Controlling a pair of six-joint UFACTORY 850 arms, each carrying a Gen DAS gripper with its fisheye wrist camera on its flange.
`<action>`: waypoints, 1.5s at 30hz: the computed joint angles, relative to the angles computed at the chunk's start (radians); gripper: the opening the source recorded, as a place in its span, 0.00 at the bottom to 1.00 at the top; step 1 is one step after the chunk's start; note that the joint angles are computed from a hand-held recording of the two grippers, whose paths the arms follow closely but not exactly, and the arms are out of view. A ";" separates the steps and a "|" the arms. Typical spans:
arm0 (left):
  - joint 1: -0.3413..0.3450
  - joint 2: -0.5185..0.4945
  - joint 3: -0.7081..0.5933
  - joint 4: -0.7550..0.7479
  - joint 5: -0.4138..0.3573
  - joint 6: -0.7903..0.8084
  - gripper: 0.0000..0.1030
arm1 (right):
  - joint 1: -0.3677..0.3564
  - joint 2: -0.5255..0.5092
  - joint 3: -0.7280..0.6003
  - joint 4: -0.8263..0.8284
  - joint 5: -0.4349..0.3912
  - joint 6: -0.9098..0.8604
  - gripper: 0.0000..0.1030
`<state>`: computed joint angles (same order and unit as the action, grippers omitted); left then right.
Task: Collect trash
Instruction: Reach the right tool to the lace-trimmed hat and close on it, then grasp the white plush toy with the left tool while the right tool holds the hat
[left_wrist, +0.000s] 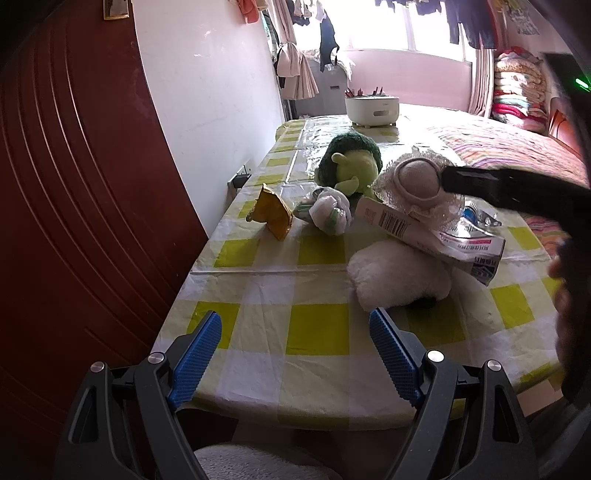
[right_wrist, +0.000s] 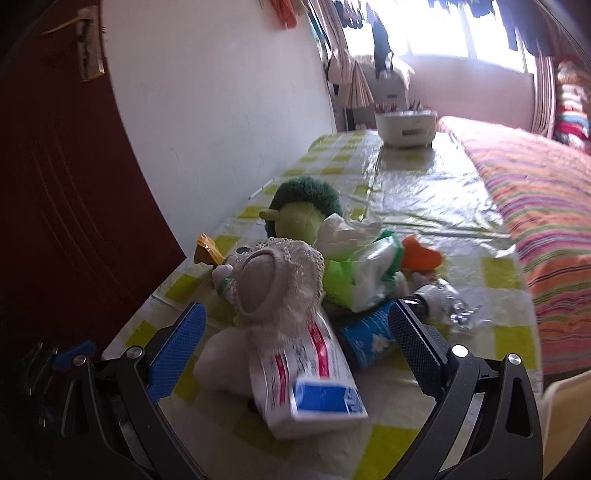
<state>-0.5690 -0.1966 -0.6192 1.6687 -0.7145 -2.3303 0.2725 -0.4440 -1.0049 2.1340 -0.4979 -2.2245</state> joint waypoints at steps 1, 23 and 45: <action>0.001 -0.002 -0.001 -0.001 0.003 0.004 0.78 | 0.007 -0.016 -0.023 -0.033 0.016 0.040 0.94; 0.032 -0.036 -0.013 0.018 0.031 -0.001 0.78 | -0.078 -0.001 0.014 -0.029 -0.214 0.002 0.42; 0.142 -0.208 -0.209 0.589 0.352 0.043 0.78 | -0.160 0.055 0.122 0.007 -0.384 -0.051 0.43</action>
<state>-0.4274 -0.4042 -0.8281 2.2582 -0.3627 -2.2873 0.1126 -0.3894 -0.8824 2.1407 -0.8819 -2.2752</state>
